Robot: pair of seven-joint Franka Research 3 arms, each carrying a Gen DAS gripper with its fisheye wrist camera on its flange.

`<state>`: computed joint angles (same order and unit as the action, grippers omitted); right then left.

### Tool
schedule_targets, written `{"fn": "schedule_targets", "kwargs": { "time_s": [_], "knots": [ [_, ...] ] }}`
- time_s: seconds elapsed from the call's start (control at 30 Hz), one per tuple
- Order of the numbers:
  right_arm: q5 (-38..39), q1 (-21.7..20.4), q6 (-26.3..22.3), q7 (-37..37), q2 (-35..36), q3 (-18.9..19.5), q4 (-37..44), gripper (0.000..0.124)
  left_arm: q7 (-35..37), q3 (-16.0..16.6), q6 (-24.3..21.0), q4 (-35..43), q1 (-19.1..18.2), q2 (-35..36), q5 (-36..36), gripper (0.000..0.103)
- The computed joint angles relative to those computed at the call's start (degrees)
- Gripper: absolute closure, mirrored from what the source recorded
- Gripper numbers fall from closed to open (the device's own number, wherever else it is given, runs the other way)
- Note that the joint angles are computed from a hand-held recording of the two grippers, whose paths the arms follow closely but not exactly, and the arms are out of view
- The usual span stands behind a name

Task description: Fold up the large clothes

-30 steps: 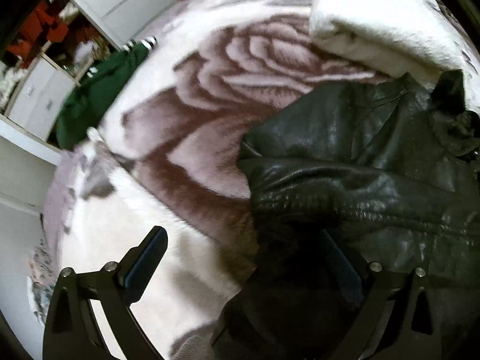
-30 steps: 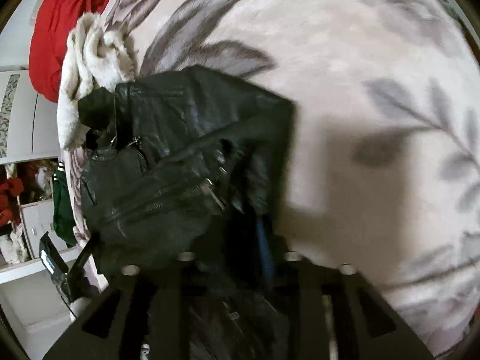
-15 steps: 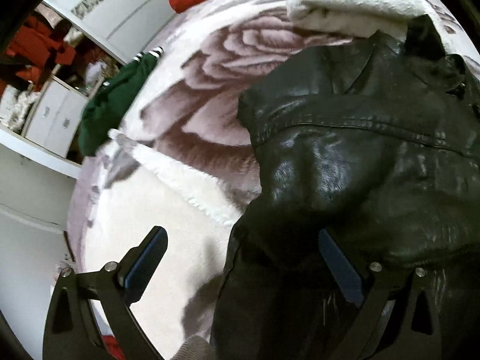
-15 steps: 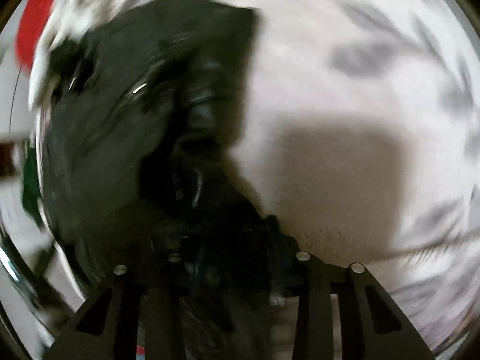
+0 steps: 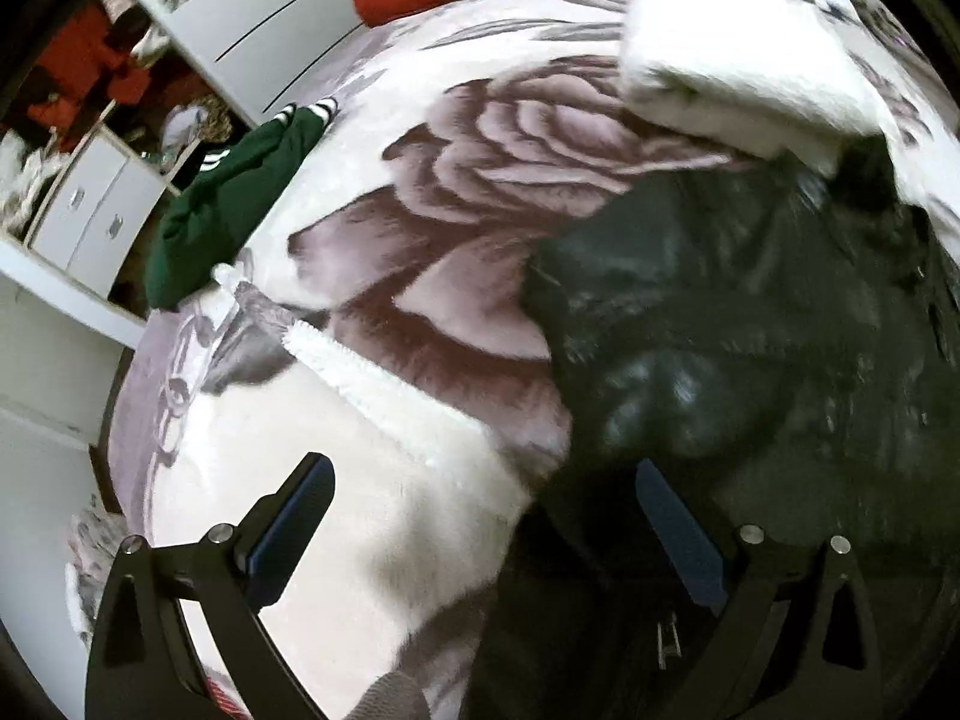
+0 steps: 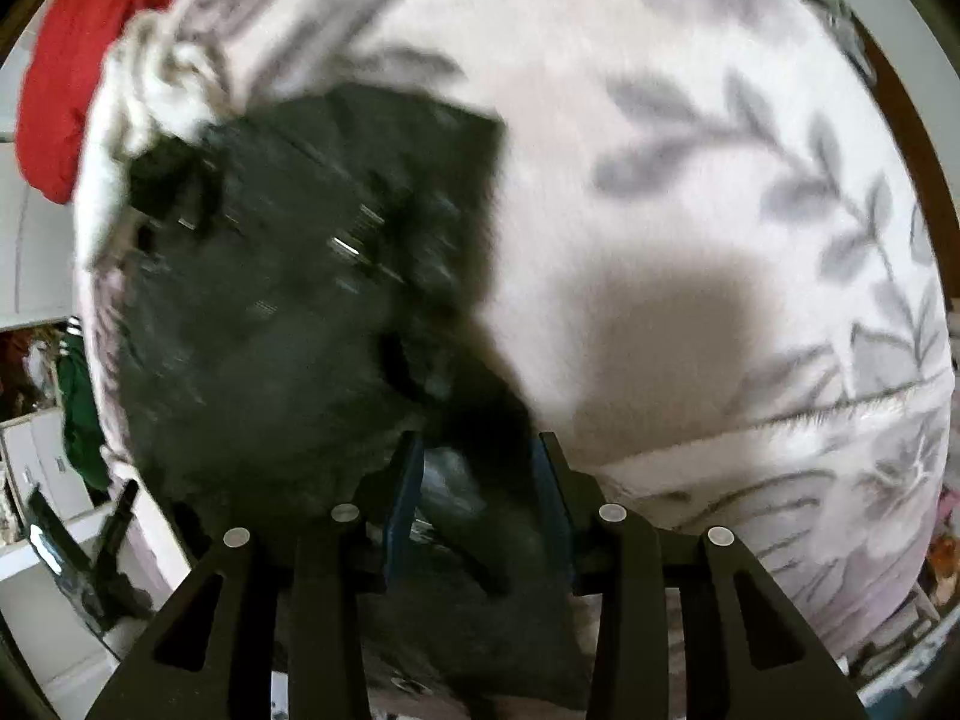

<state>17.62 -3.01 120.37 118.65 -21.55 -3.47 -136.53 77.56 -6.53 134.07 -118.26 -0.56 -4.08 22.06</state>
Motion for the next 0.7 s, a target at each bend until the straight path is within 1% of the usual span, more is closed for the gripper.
{"fn": "schedule_targets", "kwargs": {
  "time_s": [0.07,0.17,0.2,0.23,0.27,0.3,0.37,0.43,0.47,0.53,0.6,0.63,0.67,0.7],
  "knots": [
    [1.7,1.1,3.4,-2.0,1.7,0.0,1.4,0.084,-1.1,0.0,-1.4,2.7,0.2,4.2,1.2,0.0],
    [3.8,2.8,6.1,-3.4,6.0,0.5,3.7,0.084,0.1,0.2,-0.9,4.2,0.3,7.6,0.3,0.0],
    [3.9,3.3,5.6,-4.0,8.6,0.6,5.1,0.084,1.1,0.3,0.2,4.1,0.4,8.3,0.0,0.0],
    [1.7,3.9,4.6,-1.9,11.1,2.0,7.0,0.084,1.9,0.3,1.4,3.6,0.5,8.3,-0.2,0.0],
    [-0.4,4.2,3.4,-0.6,13.2,2.5,8.6,0.087,2.8,0.4,2.2,3.4,0.6,8.2,-0.8,0.0],
    [-3.0,4.5,1.8,0.1,14.9,2.7,9.6,0.09,4.1,0.5,2.9,3.2,0.9,8.2,-2.0,0.0],
    [-7.1,5.2,0.2,2.1,16.6,3.0,10.7,0.116,7.3,0.7,4.4,2.6,1.7,7.9,-5.7,0.0],
    [-9.5,5.6,-1.2,3.6,18.0,2.7,11.7,0.123,10.7,0.9,5.7,2.0,2.5,8.0,-10.5,0.0],
    [-8.7,5.5,-1.0,3.2,18.2,2.2,11.6,0.123,12.4,0.9,6.2,1.8,2.9,8.0,-13.1,0.0],
    [-7.1,5.2,-1.7,1.8,19.0,1.3,12.0,0.123,13.6,0.9,5.7,2.2,3.2,8.2,-15.3,0.0],
    [-6.5,4.9,-3.7,1.3,19.2,0.8,13.3,0.122,12.3,1.0,5.4,2.0,3.0,7.2,-14.4,0.0],
    [-5.8,4.7,-4.7,0.2,18.9,0.5,13.9,0.113,10.6,1.0,5.7,1.2,2.7,6.0,-11.9,0.0],
    [-4.0,4.4,-4.9,-0.9,17.9,0.1,14.0,0.1,9.2,0.9,5.9,0.5,2.4,5.0,-10.0,0.0],
    [-1.4,4.1,-4.1,-2.0,15.7,-0.3,12.7,0.092,8.2,0.8,6.4,-0.5,2.2,3.7,-8.4,0.0]
  ]
}}
